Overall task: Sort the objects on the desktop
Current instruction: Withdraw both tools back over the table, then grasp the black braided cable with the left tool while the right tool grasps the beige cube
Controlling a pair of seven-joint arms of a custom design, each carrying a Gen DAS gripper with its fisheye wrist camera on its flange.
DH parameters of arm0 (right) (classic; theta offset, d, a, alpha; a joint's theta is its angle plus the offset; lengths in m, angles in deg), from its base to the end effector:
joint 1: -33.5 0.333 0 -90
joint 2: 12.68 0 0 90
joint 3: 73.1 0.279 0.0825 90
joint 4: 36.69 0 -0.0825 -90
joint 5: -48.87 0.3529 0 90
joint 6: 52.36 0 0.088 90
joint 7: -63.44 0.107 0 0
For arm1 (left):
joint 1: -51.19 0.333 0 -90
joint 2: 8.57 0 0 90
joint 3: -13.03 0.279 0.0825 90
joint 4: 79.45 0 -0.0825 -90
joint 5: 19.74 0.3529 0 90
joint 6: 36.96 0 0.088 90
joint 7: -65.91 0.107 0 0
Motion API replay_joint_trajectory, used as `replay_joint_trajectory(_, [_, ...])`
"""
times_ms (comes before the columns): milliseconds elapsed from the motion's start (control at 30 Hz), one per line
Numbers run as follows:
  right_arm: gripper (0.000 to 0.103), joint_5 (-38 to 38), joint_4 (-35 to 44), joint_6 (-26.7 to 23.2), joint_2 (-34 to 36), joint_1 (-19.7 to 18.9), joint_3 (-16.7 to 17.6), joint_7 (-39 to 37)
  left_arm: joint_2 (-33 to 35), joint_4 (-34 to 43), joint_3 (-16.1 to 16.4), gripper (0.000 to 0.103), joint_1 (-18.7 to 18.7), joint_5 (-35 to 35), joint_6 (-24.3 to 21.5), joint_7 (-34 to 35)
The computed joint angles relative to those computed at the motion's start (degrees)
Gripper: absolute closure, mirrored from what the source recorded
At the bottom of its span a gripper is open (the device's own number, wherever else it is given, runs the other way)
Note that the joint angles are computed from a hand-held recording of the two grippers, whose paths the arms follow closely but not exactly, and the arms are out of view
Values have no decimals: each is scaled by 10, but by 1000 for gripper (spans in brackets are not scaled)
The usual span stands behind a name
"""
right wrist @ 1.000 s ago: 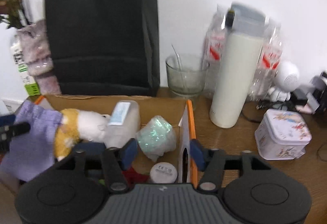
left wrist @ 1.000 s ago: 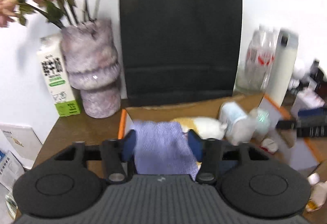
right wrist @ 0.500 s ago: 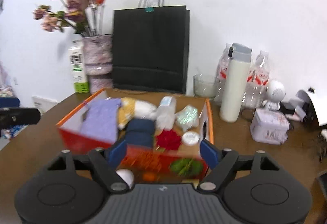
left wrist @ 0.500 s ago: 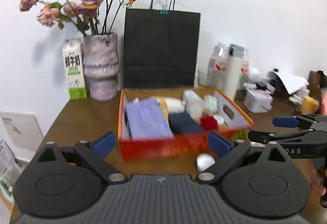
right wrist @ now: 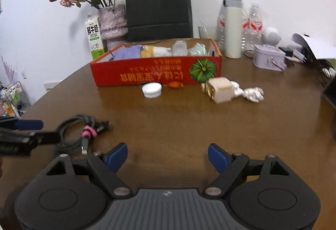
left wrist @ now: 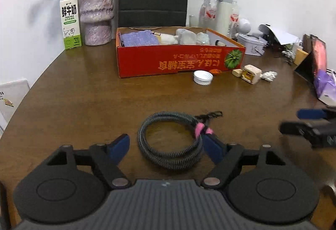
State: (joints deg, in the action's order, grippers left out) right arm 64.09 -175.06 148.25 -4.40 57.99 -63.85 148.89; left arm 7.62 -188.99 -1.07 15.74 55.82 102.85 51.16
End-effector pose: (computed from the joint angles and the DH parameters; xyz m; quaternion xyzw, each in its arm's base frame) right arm 0.4502 0.2612 0.3539 -0.7342 0.5086 -0.2060 0.3997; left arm 0.3988 -0.4532 0.3623 -0.6425 0.6277 -0.3211 0.3002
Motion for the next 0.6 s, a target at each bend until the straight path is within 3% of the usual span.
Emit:
replay_joint_trajectory(33, [20,12,-3,5,-1,8,-6,-12,13,18,0,32,5,-14,1,22])
replay_joint_trajectory(100, [20,46,-2,7,-2,22,-20,-38,38,52,2,50,9,-57,-9,72])
replay_joint_trajectory(167, [21,72,5,11,1,26,-30,-58,74,98,5,65,1,-102,-48,157])
replay_joint_trajectory(233, [21,82,27,9,15,21,-39,-78,83,109,20,71,-9,-92,-48,176])
replay_joint_trajectory(267, [21,85,44,7,27,19,-44,-89,85,111,23,80,-8,-99,-42,185])
replay_joint_trajectory(300, [21,75,68,4,44,8,-45,-93,91,122,27,88,-11,-107,-49,191])
replay_joint_trajectory(333, [21,51,92,4,64,-13,-36,-86,97,131,32,89,-16,-104,-52,190])
replay_joint_trajectory(400, [21,-28,161,-5,117,-88,9,-50,110,146,44,94,-34,-88,-69,174])
replay_joint_trajectory(467, [28,-65,247,-56,169,-122,29,-39,120,159,50,94,-49,-76,-90,159])
replay_joint_trajectory(500, [31,-63,294,-87,196,-111,14,-45,124,165,52,94,-55,-73,-99,147])
replay_joint_trajectory(600, [38,-50,417,-157,267,-19,-89,-60,115,166,54,95,-67,-62,-113,101])
